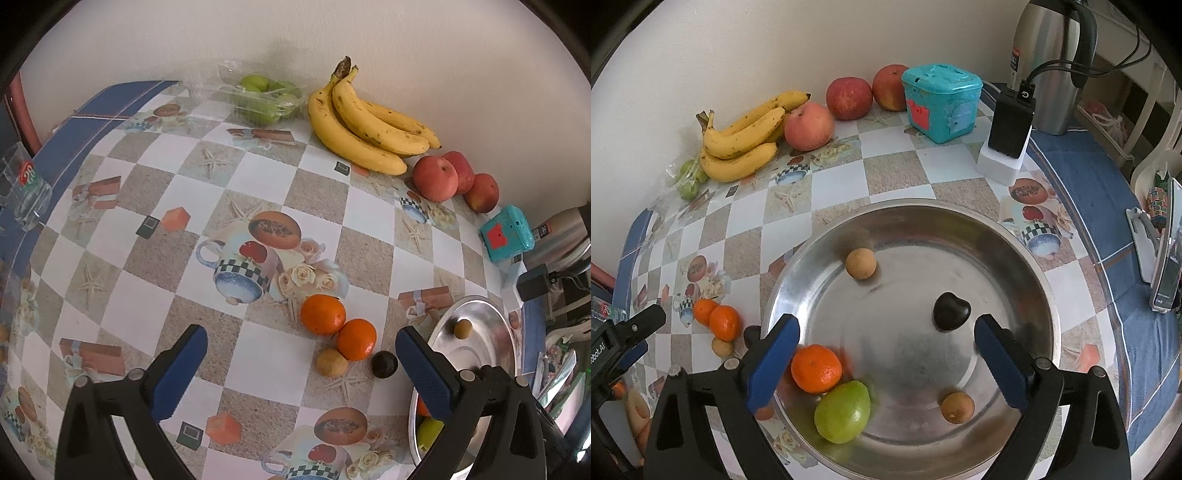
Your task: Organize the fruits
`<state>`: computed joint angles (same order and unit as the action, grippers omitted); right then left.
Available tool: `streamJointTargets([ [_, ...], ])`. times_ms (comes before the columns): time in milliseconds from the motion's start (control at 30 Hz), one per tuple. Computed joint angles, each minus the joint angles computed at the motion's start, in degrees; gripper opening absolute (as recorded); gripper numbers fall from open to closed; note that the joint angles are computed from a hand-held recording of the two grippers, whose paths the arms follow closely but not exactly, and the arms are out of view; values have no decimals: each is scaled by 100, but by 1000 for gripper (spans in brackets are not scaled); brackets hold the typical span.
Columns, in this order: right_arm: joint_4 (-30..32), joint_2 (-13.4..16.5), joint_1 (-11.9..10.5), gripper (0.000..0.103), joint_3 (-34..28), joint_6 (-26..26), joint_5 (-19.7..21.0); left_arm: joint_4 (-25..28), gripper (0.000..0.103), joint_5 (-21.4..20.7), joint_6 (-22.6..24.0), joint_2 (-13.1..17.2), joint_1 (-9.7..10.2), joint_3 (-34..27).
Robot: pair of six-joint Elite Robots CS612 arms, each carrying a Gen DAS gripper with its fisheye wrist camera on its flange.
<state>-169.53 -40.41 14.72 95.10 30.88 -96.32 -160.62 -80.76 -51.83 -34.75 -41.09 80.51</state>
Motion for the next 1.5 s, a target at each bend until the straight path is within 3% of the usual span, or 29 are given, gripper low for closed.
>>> streamJointTargets([
  [167, -148, 23, -11, 96, -17, -40, 233, 20, 103, 7, -118, -19, 42, 51],
  [433, -113, 137, 81, 96, -236, -376, 575, 415, 103, 388, -425, -131, 100, 179],
  [667, -267, 277, 248, 96, -495, -1051, 811, 404, 103, 700, -628, -216, 117, 336],
  [833, -357, 369, 362, 94, -639, -1500, 816, 440, 103, 594, -678, -199, 136, 322],
  [933, -352, 416, 391, 79, -707, -1688, 865, 431, 103, 349, -670, -131, 159, 258],
  [1067, -239, 466, 419, 72, -787, -1810, 912, 532, 103, 5, -657, -24, 190, 142],
  [1133, -189, 495, 430, 61, -829, -1877, 916, 630, 103, -58, -657, 12, 193, 90],
  [1333, 81, 565, 427, 49, -946, -1854, 915, 666, 103, -101, -654, 38, 198, 66],
  [1500, 177, 590, 421, 45, -998, -1792, 857, 684, 103, -158, -596, 67, 193, 24],
])
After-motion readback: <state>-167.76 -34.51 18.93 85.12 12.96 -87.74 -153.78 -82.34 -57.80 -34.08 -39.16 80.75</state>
